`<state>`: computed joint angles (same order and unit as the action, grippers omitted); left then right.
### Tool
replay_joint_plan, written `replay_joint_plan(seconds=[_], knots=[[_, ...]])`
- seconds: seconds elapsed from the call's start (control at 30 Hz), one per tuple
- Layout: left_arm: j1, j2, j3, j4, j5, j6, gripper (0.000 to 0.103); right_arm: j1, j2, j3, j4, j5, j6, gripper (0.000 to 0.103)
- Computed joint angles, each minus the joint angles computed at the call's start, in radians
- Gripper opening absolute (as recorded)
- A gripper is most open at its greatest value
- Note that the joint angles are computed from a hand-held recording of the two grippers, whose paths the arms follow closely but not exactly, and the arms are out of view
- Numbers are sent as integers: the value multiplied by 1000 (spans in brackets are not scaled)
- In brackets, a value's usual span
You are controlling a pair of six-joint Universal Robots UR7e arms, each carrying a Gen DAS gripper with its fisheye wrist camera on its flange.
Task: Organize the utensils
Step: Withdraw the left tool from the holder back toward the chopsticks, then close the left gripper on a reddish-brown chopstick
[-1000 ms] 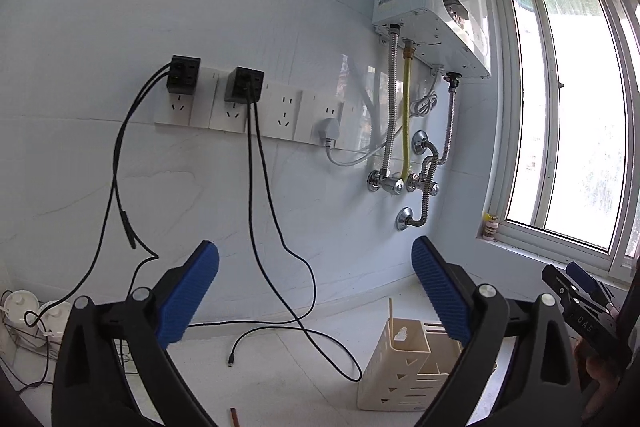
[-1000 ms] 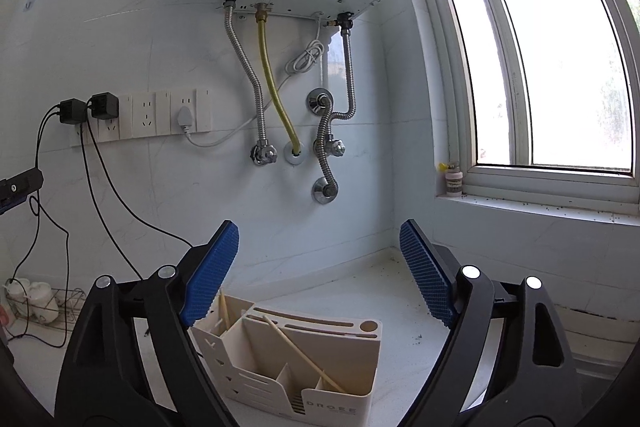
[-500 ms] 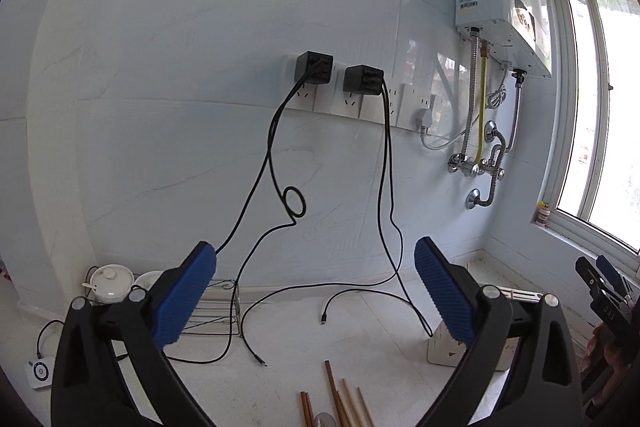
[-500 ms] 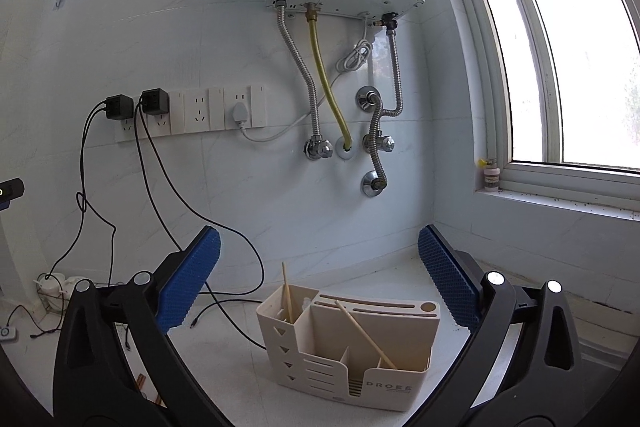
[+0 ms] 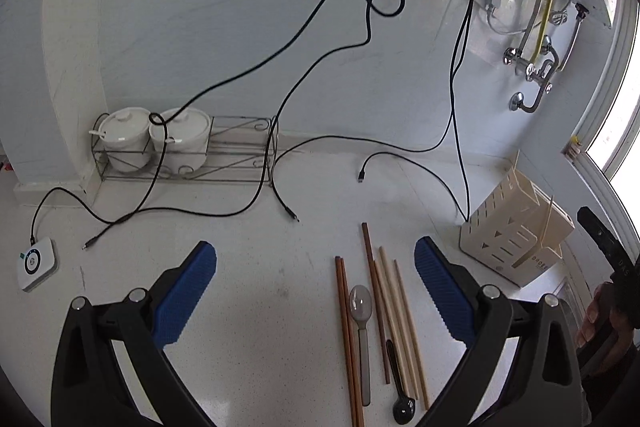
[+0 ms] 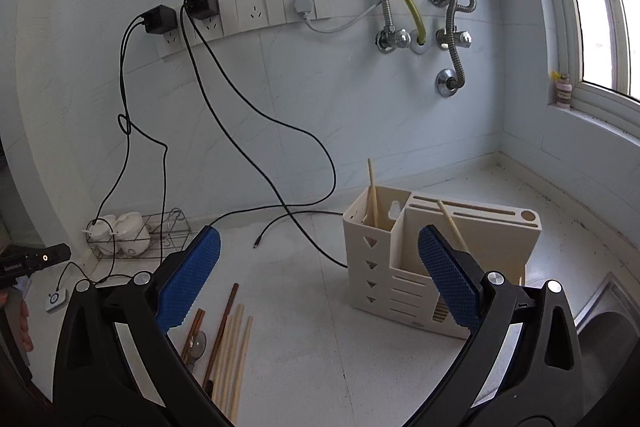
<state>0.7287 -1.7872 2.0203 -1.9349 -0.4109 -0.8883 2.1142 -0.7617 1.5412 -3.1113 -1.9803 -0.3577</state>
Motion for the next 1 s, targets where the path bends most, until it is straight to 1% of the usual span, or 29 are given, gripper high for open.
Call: replay_joint_plan(seconds=[0.07, 0.13, 0.23, 0.27, 0.33, 0.43, 0.5, 0.53, 0.57, 0.63, 0.73, 1.0], knots=[[31, 2, -3, 36, -65, -23, 98, -5, 10, -24, 118, -3, 31, 91], [64, 13, -1, 29, -132, -11, 98, -8, 27, -61, 254, -19, 58, 76], [115, 35, 4, 17, -208, 4, 98, -19, 53, -98, 410, -19, 101, 69], [130, 44, 3, 24, -222, -1, 97, -23, 63, -110, 453, -17, 113, 68], [154, 62, -2, 42, -246, -13, 97, -28, 82, -130, 532, -14, 132, 60], [183, 94, -12, 60, -279, -12, 96, -31, 114, -162, 624, -21, 149, 54], [198, 114, -17, 69, -296, -9, 90, -33, 135, -192, 689, -21, 165, 50], [206, 125, -20, 76, -305, -8, 89, -33, 146, -205, 717, -19, 172, 47], [214, 137, -28, 88, -312, -9, 88, -34, 155, -218, 744, -21, 178, 46], [227, 162, -41, 113, -317, -7, 86, -34, 170, -238, 775, -22, 185, 46], [237, 188, -52, 124, -318, 4, 85, -32, 182, -251, 789, -16, 182, 46], [259, 257, -93, 172, -283, 19, 85, -33, 168, -240, 788, -18, 187, 46]])
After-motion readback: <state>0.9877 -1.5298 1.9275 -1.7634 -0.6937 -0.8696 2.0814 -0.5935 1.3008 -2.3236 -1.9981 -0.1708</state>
